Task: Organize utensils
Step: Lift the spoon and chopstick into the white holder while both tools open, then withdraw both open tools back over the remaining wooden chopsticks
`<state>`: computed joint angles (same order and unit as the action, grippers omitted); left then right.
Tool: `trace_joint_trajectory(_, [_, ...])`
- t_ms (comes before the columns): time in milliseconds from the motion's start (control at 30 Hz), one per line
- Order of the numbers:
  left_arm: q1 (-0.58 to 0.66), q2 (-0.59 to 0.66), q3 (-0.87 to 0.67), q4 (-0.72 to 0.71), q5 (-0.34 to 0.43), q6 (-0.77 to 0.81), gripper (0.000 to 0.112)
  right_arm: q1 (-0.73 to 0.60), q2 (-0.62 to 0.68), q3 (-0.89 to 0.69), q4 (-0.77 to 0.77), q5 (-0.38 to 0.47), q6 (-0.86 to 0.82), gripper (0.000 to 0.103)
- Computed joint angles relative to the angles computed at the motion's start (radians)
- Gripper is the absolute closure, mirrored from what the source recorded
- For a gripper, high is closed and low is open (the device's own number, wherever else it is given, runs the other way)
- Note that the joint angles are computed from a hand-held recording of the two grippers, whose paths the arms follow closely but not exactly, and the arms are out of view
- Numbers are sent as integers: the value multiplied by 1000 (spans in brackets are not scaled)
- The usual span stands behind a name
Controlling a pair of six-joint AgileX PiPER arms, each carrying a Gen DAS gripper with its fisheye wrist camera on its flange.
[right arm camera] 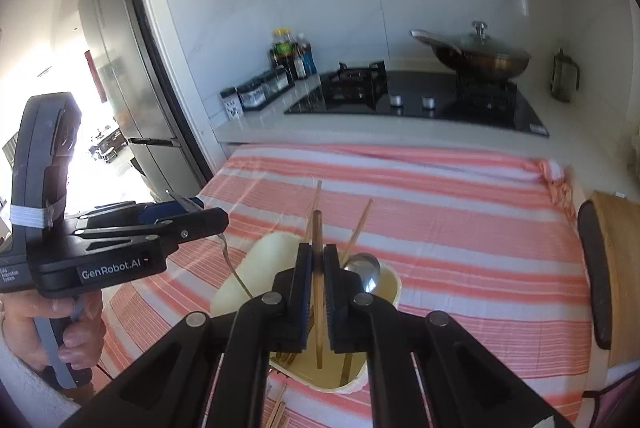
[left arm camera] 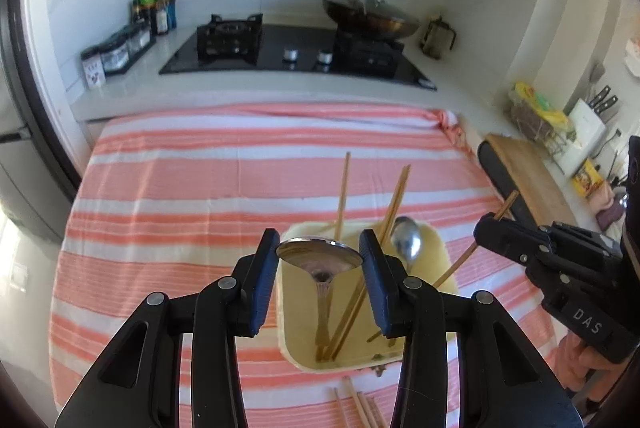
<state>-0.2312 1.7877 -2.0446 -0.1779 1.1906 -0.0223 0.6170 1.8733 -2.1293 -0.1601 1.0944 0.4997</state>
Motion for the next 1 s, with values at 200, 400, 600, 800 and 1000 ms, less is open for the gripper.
trace_joint_trajectory(200, [-15, 62, 1, 8, -26, -18, 70, -55, 58, -3, 57, -20, 10, 94])
trace_joint_trajectory(400, [31, 18, 59, -89, -79, -12, 62, -24, 83, -62, -29, 9, 29, 56])
trace_joint_trajectory(600, [74, -286, 394, -92, -158, 68, 39, 106, -182, 243, -218, -69, 131, 51])
trace_joint_trajectory(800, [91, -733, 994, -169, -154, 162, 33, 475, -498, 802, -534, -13, 594, 47])
trace_joint_trajectory(1000, [-242, -1023, 1321, 59, -308, -314, 33, 860, -533, 1151, -607, 112, 1148, 47])
